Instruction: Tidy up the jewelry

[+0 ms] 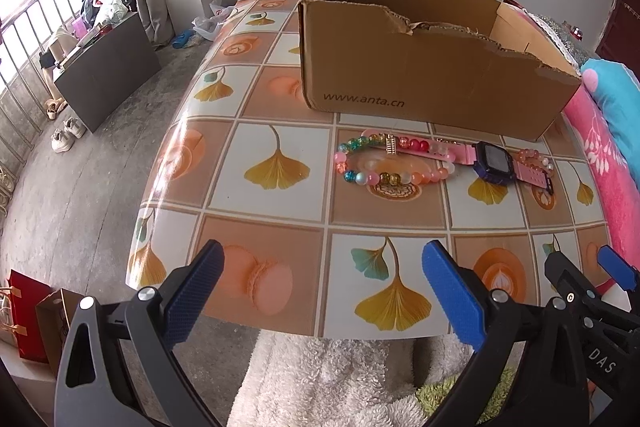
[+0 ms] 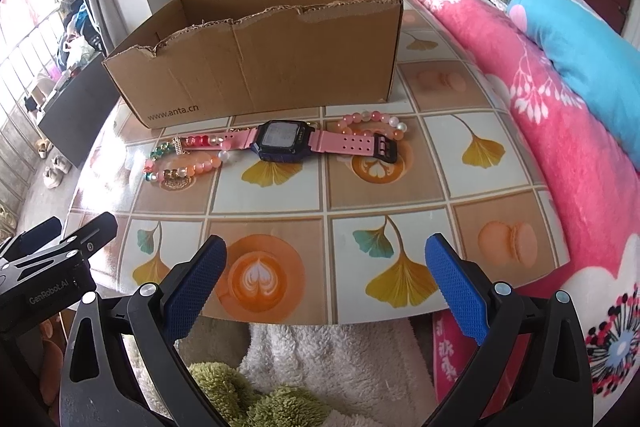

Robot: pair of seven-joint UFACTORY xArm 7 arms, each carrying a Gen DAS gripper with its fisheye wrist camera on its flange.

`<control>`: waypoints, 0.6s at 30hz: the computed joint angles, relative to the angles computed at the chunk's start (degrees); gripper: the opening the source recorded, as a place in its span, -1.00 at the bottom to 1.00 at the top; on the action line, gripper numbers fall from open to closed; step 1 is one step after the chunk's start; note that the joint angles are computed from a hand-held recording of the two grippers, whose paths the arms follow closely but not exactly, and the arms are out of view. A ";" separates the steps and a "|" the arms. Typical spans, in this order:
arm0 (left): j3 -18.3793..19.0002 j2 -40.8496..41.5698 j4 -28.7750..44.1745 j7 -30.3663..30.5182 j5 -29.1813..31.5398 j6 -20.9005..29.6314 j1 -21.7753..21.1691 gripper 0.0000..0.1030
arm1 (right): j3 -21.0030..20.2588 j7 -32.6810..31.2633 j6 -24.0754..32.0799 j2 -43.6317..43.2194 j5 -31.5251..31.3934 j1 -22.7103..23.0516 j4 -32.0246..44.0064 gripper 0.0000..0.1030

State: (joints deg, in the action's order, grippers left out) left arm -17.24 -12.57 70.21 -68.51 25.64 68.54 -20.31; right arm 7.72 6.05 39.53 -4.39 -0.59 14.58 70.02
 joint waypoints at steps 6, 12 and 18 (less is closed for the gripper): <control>0.60 0.64 0.80 1.24 0.08 -0.16 0.35 0.89 | 0.30 0.90 1.53 1.87 -1.91 0.27 2.62 0.86; 1.12 1.22 1.70 2.37 -0.32 -0.13 0.58 0.89 | 0.37 1.84 2.57 3.84 -3.61 0.75 5.34 0.86; 1.97 2.26 2.51 3.82 -0.57 -0.66 1.00 0.89 | 0.29 2.67 3.79 6.15 -5.51 1.36 8.44 0.86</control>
